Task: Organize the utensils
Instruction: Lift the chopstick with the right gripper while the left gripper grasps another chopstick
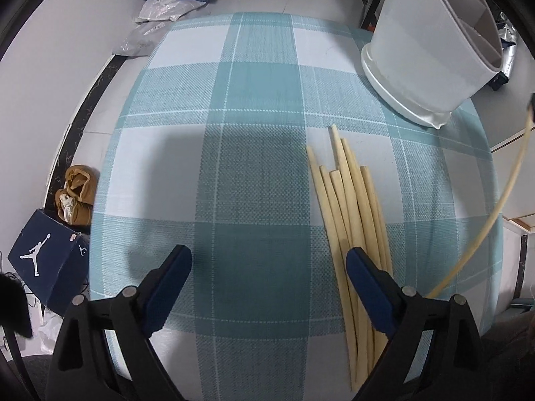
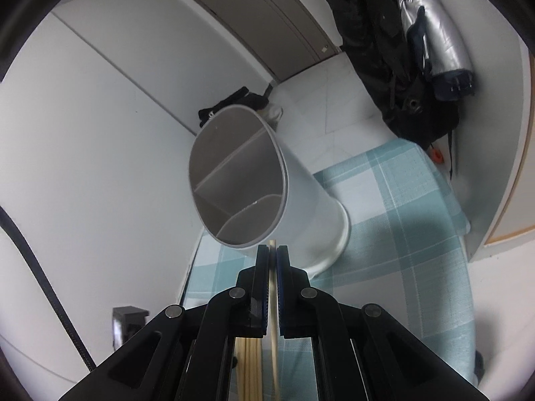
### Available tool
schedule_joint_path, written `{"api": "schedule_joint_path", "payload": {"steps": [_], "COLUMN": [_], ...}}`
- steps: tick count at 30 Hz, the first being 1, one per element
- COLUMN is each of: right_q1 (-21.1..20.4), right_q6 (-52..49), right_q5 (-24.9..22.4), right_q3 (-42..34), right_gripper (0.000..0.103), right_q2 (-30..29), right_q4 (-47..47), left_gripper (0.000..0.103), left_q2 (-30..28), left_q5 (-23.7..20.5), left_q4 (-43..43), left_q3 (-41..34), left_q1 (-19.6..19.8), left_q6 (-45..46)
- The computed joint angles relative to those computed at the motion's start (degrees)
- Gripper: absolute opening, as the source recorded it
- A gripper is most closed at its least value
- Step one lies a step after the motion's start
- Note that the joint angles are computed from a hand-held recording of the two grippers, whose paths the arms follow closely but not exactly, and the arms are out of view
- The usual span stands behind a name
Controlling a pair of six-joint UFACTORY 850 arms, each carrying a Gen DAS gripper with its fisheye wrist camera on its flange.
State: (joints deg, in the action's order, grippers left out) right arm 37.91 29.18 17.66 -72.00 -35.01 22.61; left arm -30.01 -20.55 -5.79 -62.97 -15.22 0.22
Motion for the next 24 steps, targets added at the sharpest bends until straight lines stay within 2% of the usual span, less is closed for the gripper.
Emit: {"api": "schedule_joint_path", "payload": {"steps": [5,8,11,15,18,20,22,24], "right_q1": [0.6,0.3,0.4,0.6,1.0,1.1,1.0,1.1], "right_q6": [-3.4,-2.0,-4.8,-7.1,-9.5,-10.4,-9.4,-9.8], "right_q5": [1.5,1.9,1.9,2.0,2.0,2.0,2.2,2.5], "right_q3": [1.9,2.5,2.2,1.7,1.3,1.1,1.0,0.8], "right_gripper": [0.003,0.003,0.003,0.003,0.003,0.003,0.003,0.003], "right_q2": [1.8,2.4,2.2,2.0,1.8,1.7,1.7,1.7], "right_q4": [3.1,1.5,3.6,5.0,6.5,7.2,5.9,6.1], "left_gripper": [0.076,0.074,0.074,0.074,0.062,0.047,0.042,0.042], "left_q2": [0.2,0.2,0.1,-1.9,-2.9,-3.2,-3.5,-3.8], "left_q5": [0.0,0.1,0.5,0.8,0.1,-0.6,-0.5,-0.6], "left_q4": [-1.3,-1.6,-1.3,1.2,0.3,-2.2,-2.1,-2.5], "left_q3": [0.1,0.2,0.0,-2.4,-3.9,-4.4,-4.5,-4.9], "left_q1": [-0.1,0.2,0.5,0.4,0.6,0.9,1.2,1.3], "left_q6": [2.1,2.3,1.6,-2.5,-1.5,1.4,0.7,0.8]}}
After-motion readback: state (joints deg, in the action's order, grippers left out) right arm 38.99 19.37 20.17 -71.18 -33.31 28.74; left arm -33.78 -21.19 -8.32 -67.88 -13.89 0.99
